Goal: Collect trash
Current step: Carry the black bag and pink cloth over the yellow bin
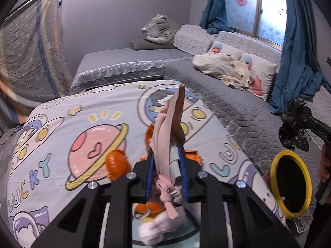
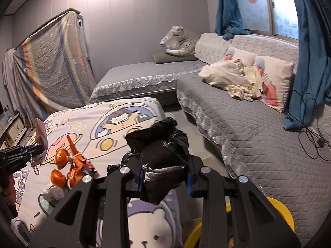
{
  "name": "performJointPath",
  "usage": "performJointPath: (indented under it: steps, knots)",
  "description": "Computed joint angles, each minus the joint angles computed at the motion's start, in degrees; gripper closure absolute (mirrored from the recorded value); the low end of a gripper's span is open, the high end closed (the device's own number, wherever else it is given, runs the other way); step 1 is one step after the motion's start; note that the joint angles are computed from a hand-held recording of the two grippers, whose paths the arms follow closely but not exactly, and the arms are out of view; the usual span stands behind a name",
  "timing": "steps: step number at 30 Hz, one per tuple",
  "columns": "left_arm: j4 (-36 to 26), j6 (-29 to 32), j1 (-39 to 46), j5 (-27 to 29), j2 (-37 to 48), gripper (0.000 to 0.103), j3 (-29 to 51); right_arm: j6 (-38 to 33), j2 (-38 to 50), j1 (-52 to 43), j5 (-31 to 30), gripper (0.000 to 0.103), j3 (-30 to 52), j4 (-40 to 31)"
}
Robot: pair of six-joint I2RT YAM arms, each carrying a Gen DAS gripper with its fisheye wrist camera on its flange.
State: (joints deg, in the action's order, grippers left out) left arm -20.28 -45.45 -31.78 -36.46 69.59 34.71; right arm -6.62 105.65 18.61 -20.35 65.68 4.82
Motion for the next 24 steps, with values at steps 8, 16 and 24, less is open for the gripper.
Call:
performJointPath:
  steps: [8, 16, 24]
  knots:
    - [4.9, 1.78, -3.84, 1.32, 10.6, 0.083, 7.47, -0.17, -1.11, -5.07, -1.49, 0.075, -1.95, 0.53]
    - [7.36, 2.77, -6.72, 2.65, 19.16, 0.082, 14.11, -0.85, -2.5, -8.76, -2.13, 0.075, -4.2, 1.06]
    - [8.25, 3.89, -9.21, 3.91, 25.46, 0.082, 20.17, -1.55, -2.75, -12.69, -3.05, 0.075, -6.02, 1.67]
